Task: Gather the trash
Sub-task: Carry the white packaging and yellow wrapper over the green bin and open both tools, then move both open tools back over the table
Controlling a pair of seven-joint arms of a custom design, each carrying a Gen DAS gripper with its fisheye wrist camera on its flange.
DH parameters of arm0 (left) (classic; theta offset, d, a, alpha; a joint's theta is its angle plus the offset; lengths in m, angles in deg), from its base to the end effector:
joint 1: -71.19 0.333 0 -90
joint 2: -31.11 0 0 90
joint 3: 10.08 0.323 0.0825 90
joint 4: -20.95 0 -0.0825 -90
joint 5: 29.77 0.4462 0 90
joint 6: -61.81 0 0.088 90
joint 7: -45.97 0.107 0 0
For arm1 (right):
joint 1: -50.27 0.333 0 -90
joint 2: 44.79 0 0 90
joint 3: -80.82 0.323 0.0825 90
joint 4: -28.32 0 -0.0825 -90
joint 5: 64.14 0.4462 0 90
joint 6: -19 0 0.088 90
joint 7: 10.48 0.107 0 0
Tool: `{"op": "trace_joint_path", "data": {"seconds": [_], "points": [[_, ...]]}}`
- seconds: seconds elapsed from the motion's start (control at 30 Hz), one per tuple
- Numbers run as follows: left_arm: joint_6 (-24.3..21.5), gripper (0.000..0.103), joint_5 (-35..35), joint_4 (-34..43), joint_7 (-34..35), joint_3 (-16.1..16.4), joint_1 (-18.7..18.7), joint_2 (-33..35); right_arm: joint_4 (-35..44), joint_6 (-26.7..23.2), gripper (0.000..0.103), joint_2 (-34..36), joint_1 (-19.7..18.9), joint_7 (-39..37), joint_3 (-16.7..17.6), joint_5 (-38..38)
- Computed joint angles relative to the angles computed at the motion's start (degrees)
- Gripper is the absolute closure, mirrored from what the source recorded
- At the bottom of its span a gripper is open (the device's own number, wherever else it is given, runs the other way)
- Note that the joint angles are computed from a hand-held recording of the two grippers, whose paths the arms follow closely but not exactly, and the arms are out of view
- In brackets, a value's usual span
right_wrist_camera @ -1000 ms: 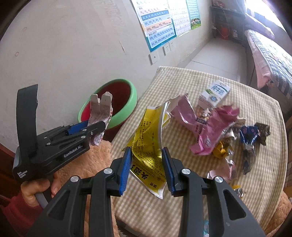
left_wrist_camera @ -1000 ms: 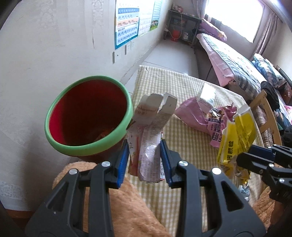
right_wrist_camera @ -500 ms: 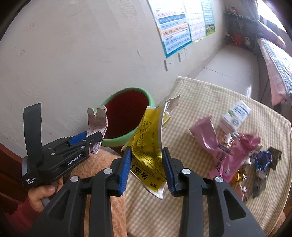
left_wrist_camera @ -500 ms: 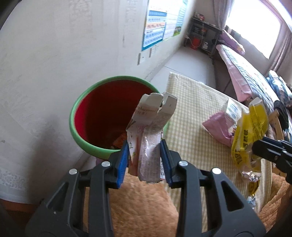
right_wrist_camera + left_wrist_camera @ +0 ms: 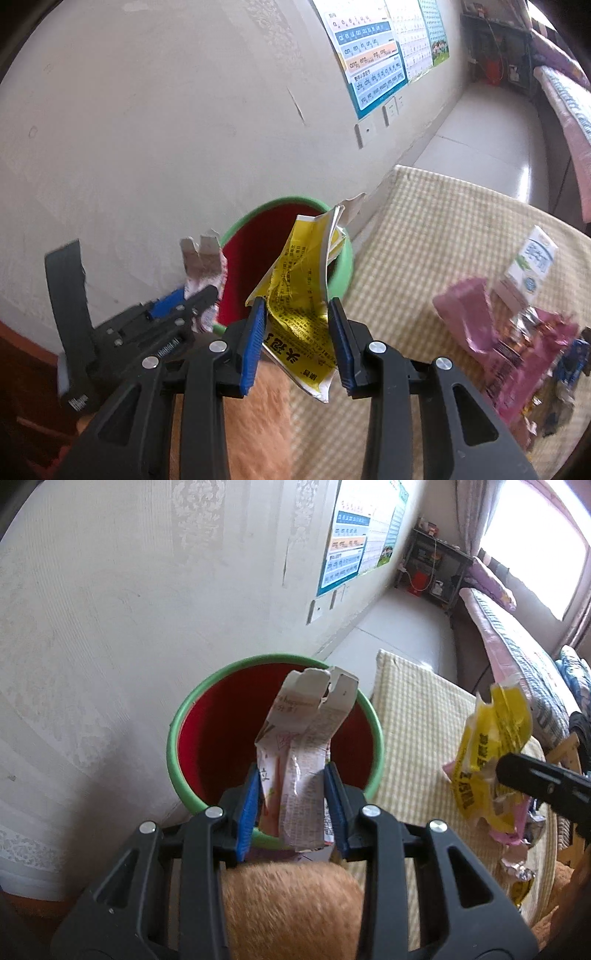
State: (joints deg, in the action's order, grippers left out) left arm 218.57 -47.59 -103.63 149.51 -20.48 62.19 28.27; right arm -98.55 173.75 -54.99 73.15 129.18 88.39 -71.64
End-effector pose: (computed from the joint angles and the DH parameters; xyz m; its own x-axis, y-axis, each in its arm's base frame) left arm 0.5902 -0.1963 0.4560 -0.3575 -0.9264 0.1186 -0.7808 0.2268 -0.5822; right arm 0.5094 0.3079 0.5077 -0.1093 -0.9221 -0.3713 -0.8143 0.2973 -0.4985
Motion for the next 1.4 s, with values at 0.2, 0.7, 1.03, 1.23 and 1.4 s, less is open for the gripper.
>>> {"op": "trace_joint_path", "data": {"seconds": [0.2,0.7,1.03,1.23,1.4], "points": [[-1.6,0.07,1.5,4.0,-2.5,0.2,0.5,3.7,6.0,-0.5,0.069,5.9,0.2,-4.6,-0.7,2.8],[-1.6,0.07,4.9,7.2,-5.6,0.8,1.6,6.9,12.3,-0.7,0.067,11.6,-0.8,-6.7,-0.6,3.7],[-0.4,0.041,3.9,8.2,-4.6,0.4,1.7,8.1,11.6,0.8,0.059,10.7,-1.0,-4.8,-0.6,1.6],[-1.3,0.041,3.8,7.2,-4.5,0.2,1.4,6.8,4.6,1.1,0.055,4.0,-1.1,-3.1,-0.5,0.8],[-1.0,0.041,0.6,3.9,-1.0,-0.5,0.6,3.0,-3.4,-1.4,0.049,-5.6,-2.6,1.7,0.6,-4.9]]}}
